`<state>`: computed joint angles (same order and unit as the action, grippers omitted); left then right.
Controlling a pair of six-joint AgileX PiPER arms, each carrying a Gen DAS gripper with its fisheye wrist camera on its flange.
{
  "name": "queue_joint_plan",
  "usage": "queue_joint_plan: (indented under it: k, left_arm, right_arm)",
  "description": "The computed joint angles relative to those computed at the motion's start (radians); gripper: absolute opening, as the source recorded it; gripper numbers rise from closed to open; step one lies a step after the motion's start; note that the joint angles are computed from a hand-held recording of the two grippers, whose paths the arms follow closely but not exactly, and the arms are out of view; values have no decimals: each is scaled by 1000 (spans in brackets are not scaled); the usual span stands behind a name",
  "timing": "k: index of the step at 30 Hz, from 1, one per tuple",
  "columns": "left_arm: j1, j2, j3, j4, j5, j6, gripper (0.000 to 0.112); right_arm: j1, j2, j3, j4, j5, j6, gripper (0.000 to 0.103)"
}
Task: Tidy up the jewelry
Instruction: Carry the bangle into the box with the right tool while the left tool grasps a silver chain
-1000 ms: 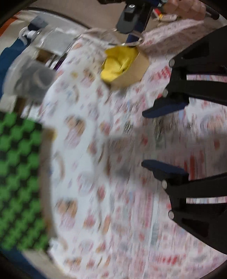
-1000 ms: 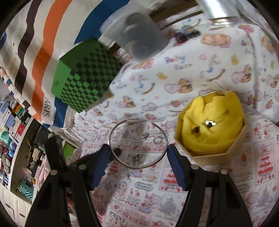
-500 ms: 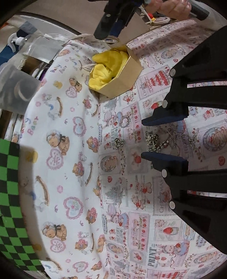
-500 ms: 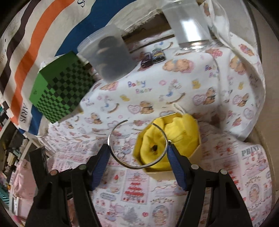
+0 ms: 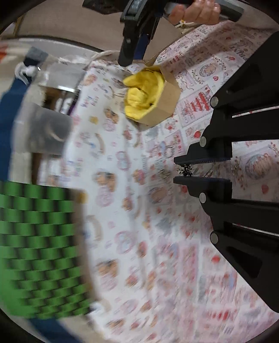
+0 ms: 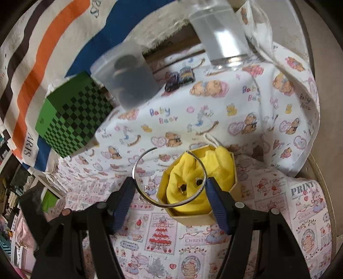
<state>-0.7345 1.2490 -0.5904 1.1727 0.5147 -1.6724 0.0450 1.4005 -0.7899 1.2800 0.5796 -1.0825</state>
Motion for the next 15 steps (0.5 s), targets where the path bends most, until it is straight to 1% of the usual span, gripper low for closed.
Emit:
queue_joint_plan:
  k: [1,2,4,6,8,9,12,15]
  left_arm:
    - [-39,-41,2,7,53,-13,10]
    - [-59,-84,6,0,75,-11,10]
    - [-72,-158,-3,-41,84,23,10]
    - [-69,-188,-35,-91,93,82,10]
    - [-95,-165,-97,-113,161,131,10]
    - [-91,-148,-129,-126,162,163,10]
    - [-70,-97,-214,-192,157,240,10]
    - [-70,-23,-281,-193,154,251,10]
  right_arm:
    - [-15,0,0,13,16,-16,66]
    - [-30,2,1,29,31,-32,66]
    - [-62,21,-4,62,59,-55,66]
    - [-83,42,-11,80,78,-66,66]
    - [-92,71,-29,77,85,-65,66]
    - [-77,87,-45,42,61,-42,66]
    - [-41,120,-66,7,6,-17,66]
    - [-37,147,-78,15,7,-20,66]
